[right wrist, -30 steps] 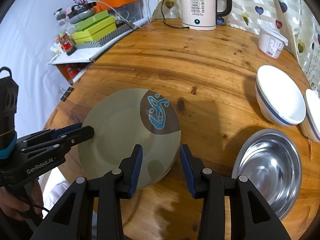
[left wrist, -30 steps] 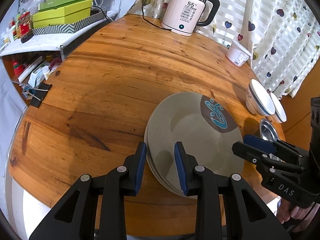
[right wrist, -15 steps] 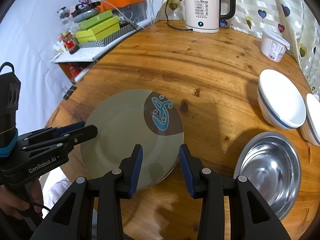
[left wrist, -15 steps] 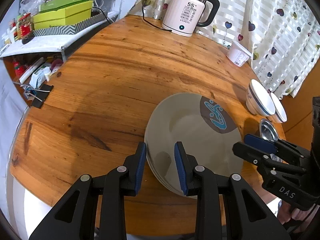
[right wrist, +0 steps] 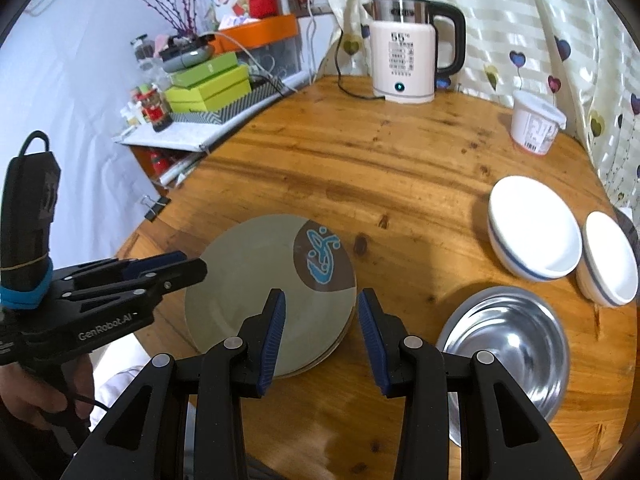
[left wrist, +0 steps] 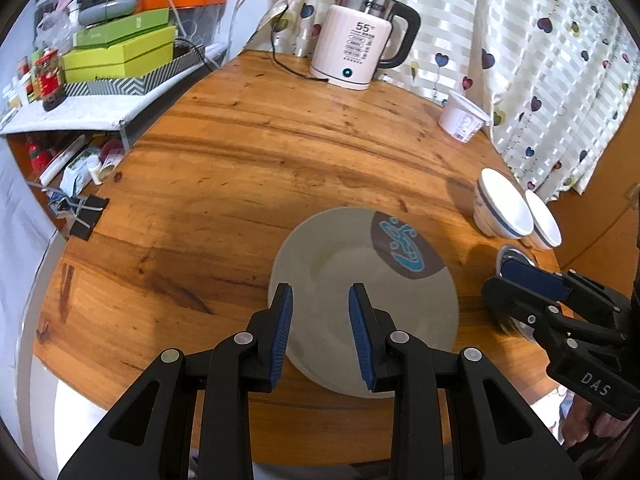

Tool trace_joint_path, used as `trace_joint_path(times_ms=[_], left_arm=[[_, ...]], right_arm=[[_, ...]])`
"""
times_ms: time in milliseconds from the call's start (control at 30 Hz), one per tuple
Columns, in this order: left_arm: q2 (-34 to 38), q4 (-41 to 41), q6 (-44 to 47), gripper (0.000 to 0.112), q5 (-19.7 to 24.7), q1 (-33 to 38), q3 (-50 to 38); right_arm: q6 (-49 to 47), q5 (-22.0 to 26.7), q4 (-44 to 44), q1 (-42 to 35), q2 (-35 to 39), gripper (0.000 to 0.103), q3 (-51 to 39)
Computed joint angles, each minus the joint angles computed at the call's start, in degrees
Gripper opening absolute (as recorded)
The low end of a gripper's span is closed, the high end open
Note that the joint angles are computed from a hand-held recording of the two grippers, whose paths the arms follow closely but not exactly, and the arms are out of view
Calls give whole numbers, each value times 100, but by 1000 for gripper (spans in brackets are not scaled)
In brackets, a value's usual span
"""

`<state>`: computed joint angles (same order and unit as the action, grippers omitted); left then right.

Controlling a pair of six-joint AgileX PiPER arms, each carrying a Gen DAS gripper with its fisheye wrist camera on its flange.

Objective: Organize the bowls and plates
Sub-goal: 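Move both grippers past the steel bowl toward the white bowls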

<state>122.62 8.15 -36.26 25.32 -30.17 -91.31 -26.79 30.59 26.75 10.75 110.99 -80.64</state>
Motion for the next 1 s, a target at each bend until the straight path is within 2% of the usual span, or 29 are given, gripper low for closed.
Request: trace_joint_path(times_ms=[167,400,733,1000], left_arm=[[12,54,48,30,124,-111,-221],[245,-112,401,30,447,-280,-889],[880,-381,865,30,1136,-536,-2335],[1455,-564,1138,30,1761,-666,-3562]], right_arm=[[-442,-186,356,-114,-337,38,314],[-698,-179,627,-408,-560,38,466],[-986,-75,918,-922,-675,38,532],[-976,-67,778,-1183,-769,38,585]])
